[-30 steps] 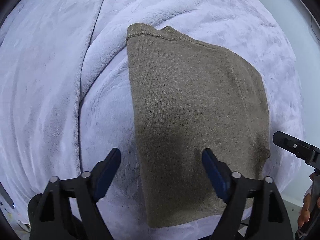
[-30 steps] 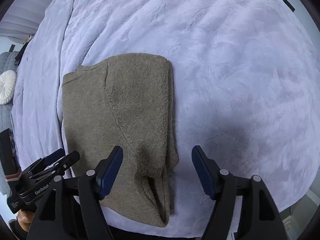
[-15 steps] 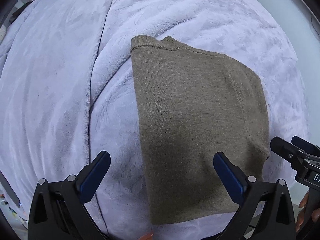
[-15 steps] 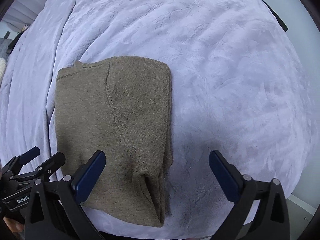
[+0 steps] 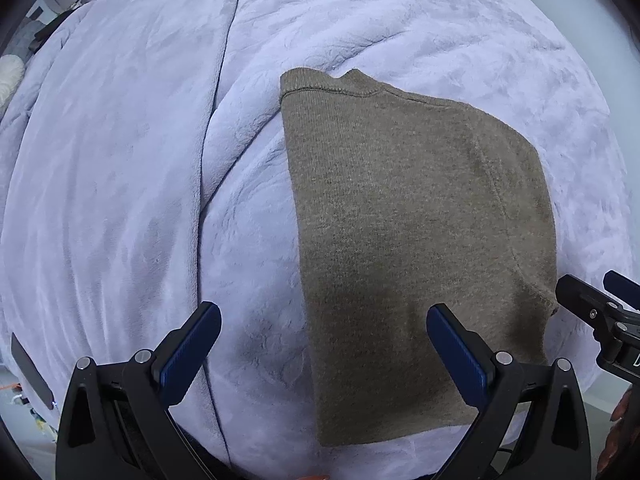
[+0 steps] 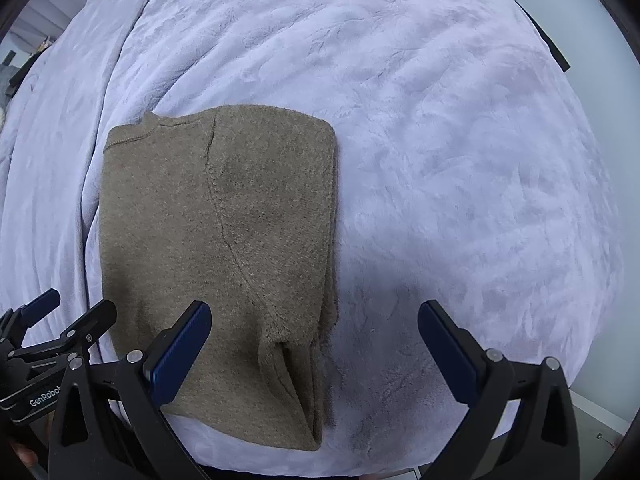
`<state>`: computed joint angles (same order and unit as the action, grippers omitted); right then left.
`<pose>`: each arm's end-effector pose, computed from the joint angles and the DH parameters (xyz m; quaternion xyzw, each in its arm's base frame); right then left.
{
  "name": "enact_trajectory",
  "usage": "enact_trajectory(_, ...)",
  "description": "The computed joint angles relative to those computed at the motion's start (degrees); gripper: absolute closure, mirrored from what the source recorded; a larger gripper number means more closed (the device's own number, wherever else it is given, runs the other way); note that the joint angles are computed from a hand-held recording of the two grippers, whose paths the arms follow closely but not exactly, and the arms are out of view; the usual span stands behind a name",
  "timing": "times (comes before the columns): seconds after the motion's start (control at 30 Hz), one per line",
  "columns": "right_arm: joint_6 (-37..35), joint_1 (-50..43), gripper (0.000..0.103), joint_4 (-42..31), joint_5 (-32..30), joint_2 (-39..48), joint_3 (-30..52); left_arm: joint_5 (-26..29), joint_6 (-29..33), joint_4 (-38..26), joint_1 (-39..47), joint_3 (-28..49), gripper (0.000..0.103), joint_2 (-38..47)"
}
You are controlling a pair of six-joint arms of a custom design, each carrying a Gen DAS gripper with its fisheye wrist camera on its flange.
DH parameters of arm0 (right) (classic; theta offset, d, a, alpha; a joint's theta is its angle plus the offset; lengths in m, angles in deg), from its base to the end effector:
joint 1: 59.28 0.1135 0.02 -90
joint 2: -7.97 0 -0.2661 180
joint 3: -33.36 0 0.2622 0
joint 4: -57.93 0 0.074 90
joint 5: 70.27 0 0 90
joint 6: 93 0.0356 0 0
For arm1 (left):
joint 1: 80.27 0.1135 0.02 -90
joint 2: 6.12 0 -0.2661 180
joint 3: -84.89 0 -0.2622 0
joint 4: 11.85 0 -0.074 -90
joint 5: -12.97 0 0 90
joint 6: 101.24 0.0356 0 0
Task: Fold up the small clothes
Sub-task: 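Open both tools and pull them back from the folded sweater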
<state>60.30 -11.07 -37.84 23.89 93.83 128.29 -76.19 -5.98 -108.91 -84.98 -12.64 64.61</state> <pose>0.1792 0.1966 0.3109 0.1322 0.9901 0.0034 0.0462 0.1971 -0.0168 0.3088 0.0871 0.9953 -0.0071 0.0409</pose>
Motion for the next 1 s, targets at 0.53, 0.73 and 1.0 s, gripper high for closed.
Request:
enact_trajectory(0.53,0.6,1.0,0.000,-0.9,0.6,0.9,1.8,-0.3,-0.6,-1.2,-0.2,-0.2,0.000,-0.6)
enact_trajectory(0.73,0.9,1.3,0.000,-1.2,0.8,1.0,2.1,-0.1,-0.3,-1.3,0.5,-0.4,0.000,-0.5)
enact_trajectory(1.0,1.6,1.8,0.000,-1.7,1.0,1.0,2.3,-0.3,0.3,-1.2,0.8,-0.2,0.000,-0.3)
